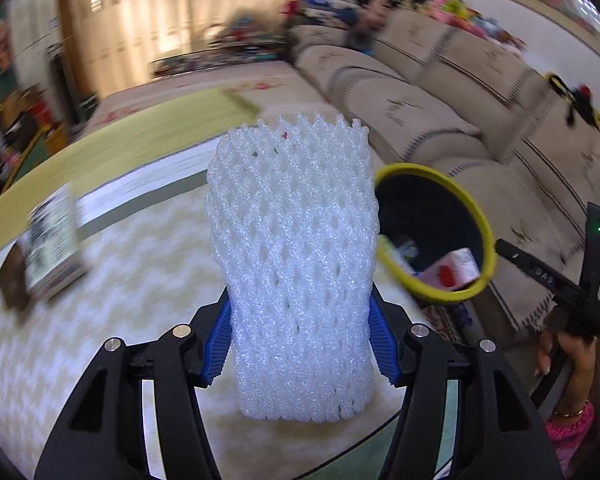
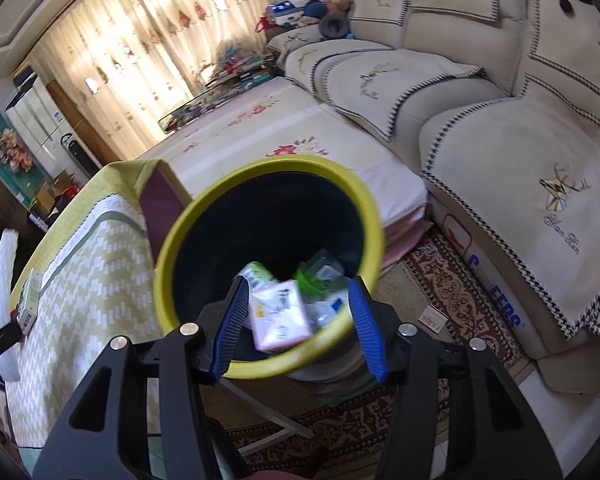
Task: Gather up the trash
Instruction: 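Carry the foam net sleeve over the yellow bin and open the left gripper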
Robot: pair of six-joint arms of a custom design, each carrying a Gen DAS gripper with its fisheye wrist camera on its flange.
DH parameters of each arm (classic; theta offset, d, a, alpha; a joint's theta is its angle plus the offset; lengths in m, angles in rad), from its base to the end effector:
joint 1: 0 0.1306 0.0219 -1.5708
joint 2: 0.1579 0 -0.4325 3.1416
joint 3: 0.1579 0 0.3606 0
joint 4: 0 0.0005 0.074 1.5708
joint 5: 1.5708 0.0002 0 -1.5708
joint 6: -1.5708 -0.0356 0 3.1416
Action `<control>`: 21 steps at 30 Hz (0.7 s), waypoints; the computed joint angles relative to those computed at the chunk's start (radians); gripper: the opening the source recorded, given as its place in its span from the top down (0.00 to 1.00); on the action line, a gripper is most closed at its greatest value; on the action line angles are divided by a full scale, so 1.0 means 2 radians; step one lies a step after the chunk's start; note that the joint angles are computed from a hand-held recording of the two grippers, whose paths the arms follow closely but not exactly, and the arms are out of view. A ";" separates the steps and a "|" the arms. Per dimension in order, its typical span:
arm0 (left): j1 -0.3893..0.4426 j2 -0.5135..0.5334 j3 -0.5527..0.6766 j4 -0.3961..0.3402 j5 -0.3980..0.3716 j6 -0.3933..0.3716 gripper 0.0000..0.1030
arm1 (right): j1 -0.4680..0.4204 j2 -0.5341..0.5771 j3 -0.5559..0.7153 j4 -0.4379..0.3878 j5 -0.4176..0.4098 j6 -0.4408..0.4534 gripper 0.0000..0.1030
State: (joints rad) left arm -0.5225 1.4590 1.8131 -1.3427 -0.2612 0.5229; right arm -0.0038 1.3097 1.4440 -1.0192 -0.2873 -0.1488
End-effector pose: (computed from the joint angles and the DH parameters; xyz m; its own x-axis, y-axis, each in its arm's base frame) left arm 0.3852 -0.2118 0.5970 -0.8064 -0.0923 -0.5841 -0.0504 0.9949 -0.0877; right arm 0.4031 0.0081 0.5253 -0.7914 0.1452 -0.5939 -0.0591 0.9487 0.3107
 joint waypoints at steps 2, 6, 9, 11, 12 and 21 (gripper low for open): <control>-0.008 0.028 0.030 -0.002 0.011 -0.012 0.44 | -0.014 0.000 -0.003 -0.003 -0.006 0.002 0.52; -0.027 0.101 0.111 -0.019 0.028 -0.042 0.44 | -0.035 0.001 -0.006 -0.006 -0.014 0.005 0.52; -0.035 0.152 0.170 -0.038 0.049 -0.053 0.43 | -0.051 0.001 -0.007 -0.010 -0.021 0.011 0.51; -0.036 0.182 0.207 -0.053 0.057 -0.057 0.42 | -0.059 0.001 -0.008 -0.012 -0.023 0.014 0.51; -0.037 0.200 0.232 -0.065 0.060 -0.058 0.41 | -0.064 0.000 -0.008 -0.013 -0.026 0.016 0.50; -0.026 0.302 0.383 -0.126 0.086 -0.067 0.17 | -0.088 0.004 -0.011 -0.018 -0.037 0.023 0.48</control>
